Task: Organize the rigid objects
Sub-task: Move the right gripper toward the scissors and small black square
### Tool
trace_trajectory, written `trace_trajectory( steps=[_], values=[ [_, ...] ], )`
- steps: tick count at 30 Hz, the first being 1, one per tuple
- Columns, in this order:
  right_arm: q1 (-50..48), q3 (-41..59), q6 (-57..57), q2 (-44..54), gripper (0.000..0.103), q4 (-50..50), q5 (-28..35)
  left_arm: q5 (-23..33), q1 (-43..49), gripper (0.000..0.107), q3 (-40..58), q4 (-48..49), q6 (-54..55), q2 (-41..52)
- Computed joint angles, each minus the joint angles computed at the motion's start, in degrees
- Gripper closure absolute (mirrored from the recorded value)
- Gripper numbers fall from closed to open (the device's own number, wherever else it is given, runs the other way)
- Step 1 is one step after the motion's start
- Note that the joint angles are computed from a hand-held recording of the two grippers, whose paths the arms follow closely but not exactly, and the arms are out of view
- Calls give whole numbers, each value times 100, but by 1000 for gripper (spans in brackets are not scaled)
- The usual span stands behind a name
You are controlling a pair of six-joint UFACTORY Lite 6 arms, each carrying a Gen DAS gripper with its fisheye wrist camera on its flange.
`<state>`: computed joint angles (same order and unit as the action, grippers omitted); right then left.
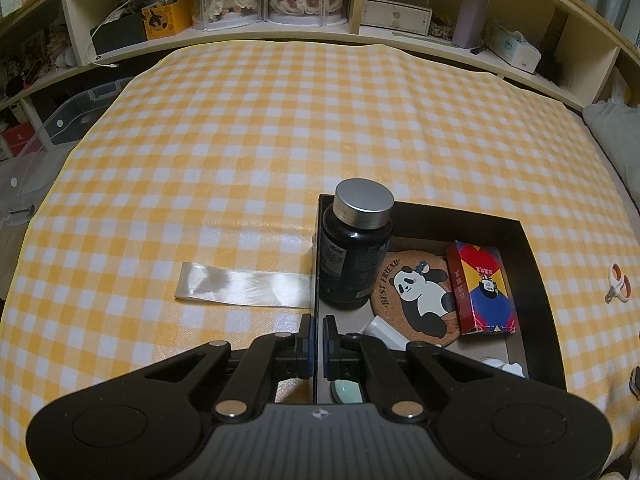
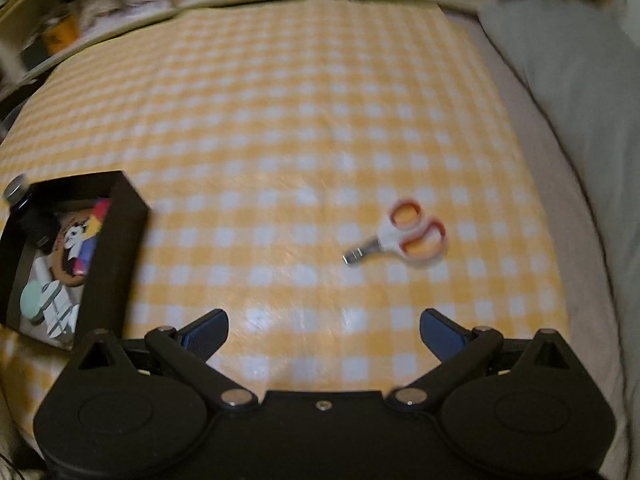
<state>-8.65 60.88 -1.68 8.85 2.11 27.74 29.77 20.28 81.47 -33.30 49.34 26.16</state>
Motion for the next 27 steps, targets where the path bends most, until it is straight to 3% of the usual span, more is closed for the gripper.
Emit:
trace_trajectory(
  steps=[14, 27],
  values=[
    [-1156, 343, 422, 868, 1, 815, 869, 146, 84, 104, -63, -394, 397, -115],
    [-1211, 488, 547, 1182, 1, 1198, 1089, 71, 23, 101, 149, 398, -317, 242]
  ],
)
